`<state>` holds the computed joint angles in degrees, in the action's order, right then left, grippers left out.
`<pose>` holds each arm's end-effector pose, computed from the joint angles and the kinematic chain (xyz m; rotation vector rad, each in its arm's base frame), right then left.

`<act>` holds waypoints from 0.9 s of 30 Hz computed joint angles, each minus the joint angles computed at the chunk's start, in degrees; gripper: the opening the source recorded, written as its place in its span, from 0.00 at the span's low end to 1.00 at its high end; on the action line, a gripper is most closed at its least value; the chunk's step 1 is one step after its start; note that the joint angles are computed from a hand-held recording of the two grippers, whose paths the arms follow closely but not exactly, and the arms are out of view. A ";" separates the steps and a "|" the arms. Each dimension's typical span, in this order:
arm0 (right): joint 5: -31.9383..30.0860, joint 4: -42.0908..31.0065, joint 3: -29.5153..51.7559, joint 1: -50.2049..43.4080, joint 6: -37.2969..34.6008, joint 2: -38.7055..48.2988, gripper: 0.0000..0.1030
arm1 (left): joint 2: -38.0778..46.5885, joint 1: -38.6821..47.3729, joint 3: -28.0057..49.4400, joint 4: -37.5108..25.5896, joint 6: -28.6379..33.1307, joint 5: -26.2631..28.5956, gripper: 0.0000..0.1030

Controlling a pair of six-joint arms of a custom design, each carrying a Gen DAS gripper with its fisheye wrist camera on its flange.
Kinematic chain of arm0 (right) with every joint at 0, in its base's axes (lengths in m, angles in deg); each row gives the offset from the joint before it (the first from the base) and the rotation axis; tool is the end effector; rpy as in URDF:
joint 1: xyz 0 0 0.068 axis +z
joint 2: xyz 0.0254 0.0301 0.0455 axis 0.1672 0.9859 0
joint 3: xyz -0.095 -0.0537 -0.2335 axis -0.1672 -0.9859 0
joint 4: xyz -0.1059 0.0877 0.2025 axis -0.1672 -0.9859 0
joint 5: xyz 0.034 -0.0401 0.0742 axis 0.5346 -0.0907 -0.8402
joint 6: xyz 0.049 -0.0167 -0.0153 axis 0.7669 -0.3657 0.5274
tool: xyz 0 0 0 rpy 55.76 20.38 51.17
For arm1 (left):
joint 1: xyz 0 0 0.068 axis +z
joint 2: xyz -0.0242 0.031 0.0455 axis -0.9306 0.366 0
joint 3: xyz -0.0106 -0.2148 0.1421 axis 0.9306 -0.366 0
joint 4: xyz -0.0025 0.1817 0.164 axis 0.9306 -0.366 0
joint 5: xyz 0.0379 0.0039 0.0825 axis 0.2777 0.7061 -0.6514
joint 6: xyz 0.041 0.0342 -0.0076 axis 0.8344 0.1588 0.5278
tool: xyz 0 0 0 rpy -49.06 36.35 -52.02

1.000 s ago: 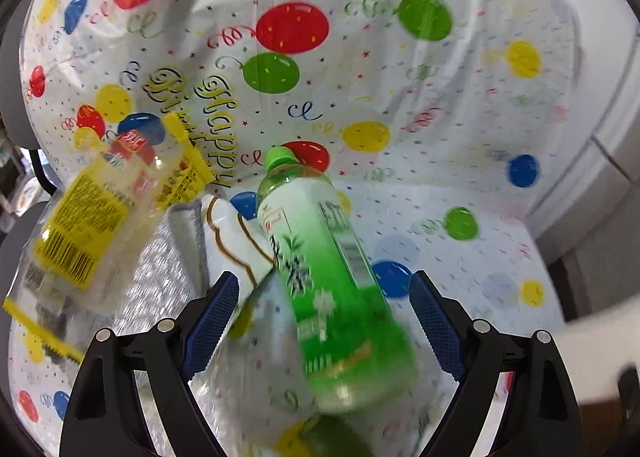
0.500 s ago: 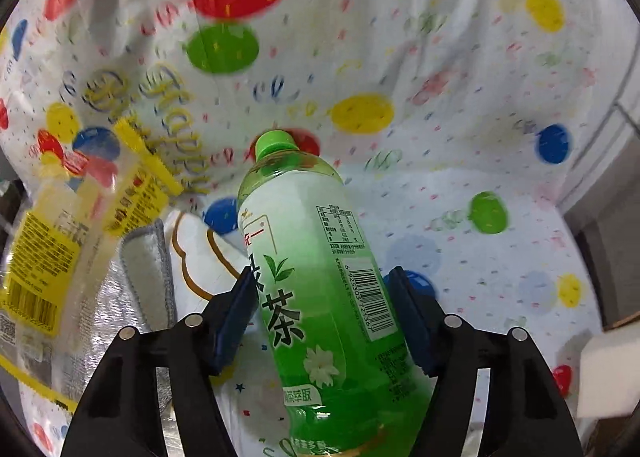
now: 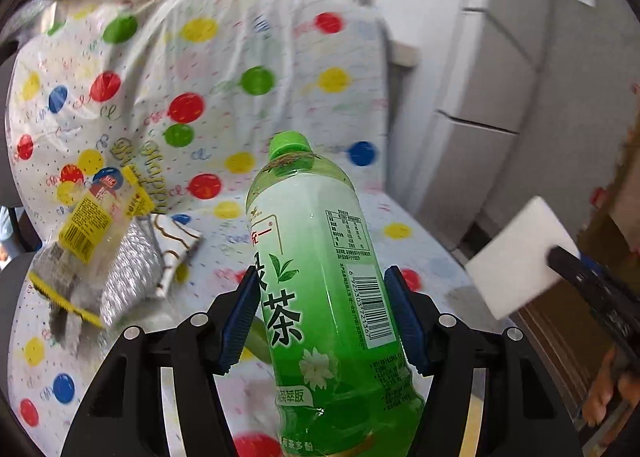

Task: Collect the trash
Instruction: 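Carry bottle and sponge to the wastebasket and release both into it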

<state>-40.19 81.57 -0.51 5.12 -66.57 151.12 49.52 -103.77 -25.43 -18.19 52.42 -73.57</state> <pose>0.2671 -0.0050 0.1732 -0.3435 2.1383 0.3797 0.2334 -0.1446 0.1678 -0.1945 2.2234 -0.0815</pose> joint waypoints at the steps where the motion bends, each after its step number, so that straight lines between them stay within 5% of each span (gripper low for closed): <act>1: 0.39 -0.82 -1.50 -0.92 -0.72 -2.09 0.28 | -0.33 -2.98 -0.72 0.35 -0.64 -2.08 0.61; 7: -0.65 -7.72 -8.69 -10.49 -5.24 -13.81 0.28 | 3.49 -13.60 -0.75 4.72 -3.63 -2.98 0.61; 12: -3.99 -11.12 -10.49 -21.61 -10.26 -15.00 0.28 | 13.10 -17.34 5.53 8.39 -1.69 0.17 0.61; 19: -7.16 -7.67 -6.86 -34.72 -15.44 -1.05 0.28 | 27.99 -18.48 19.54 11.33 2.93 8.04 0.61; 27: -4.40 -1.06 1.69 -38.82 -14.43 18.43 0.28 | 47.98 -18.61 45.04 2.89 5.95 14.94 0.61</act>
<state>-44.59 80.51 1.18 -33.70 -81.00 169.55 97.50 -122.38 19.62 -15.29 58.37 -58.62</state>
